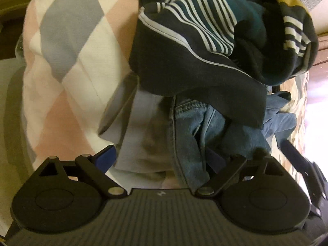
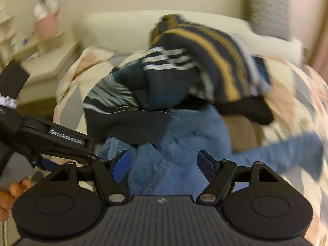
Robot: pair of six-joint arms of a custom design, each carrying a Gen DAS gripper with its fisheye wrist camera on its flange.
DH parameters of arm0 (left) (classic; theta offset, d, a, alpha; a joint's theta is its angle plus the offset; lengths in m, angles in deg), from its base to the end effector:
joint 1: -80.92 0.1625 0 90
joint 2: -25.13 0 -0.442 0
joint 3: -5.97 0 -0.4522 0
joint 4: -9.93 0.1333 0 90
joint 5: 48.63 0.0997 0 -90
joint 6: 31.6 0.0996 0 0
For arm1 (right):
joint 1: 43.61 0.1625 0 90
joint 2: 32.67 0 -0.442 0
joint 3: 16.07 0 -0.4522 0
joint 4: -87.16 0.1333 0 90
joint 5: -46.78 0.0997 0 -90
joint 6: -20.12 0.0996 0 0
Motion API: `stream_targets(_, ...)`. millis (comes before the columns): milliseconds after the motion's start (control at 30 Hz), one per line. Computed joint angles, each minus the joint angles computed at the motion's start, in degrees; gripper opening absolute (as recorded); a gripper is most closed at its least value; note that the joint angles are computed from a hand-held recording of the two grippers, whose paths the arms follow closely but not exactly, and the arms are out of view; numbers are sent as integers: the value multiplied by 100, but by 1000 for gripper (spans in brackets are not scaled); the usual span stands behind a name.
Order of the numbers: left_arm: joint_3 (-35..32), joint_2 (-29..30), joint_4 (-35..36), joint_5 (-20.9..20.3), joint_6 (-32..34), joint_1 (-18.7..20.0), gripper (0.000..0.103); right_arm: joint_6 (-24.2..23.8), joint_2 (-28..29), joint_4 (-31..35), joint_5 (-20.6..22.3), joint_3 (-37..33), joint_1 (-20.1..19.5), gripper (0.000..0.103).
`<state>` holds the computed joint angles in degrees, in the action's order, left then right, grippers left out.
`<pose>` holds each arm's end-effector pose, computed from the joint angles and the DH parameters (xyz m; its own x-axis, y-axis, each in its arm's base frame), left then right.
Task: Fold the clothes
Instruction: 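Grasp the jeans with both grippers and pull them off the pile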
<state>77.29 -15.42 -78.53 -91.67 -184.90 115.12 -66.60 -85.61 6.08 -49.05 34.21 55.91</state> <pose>-0.5229 -0.6046 0.1078 -0.2600 -0.9139 0.3117 -0.6517 -0.0721 -0.7551 0.2549 -0.7749 0.4268 0.1081 -0.9888 -0.1031 -0.9871 -0.1191 0.1070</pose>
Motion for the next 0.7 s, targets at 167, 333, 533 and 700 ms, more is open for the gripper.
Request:
stream_targets(167, 93, 65, -423, 117, 401, 94, 74, 151, 241, 73, -666, -14, -19, 36)
stream_targets(333, -265, 399, -411, 693, 934, -46, 27, 1209, 539, 472, -784, -885, -249, 19)
stream_targets(533, -1621, 1389, -411, 722, 2273, -286, 24, 1752, 971, 1396, -923, -2758, -691, 16)
stream_targets(700, -2746, 2456, -953, 31, 3346, -493, 24, 1726, 1304, 2076, -1788, -4124, -1162, 13)
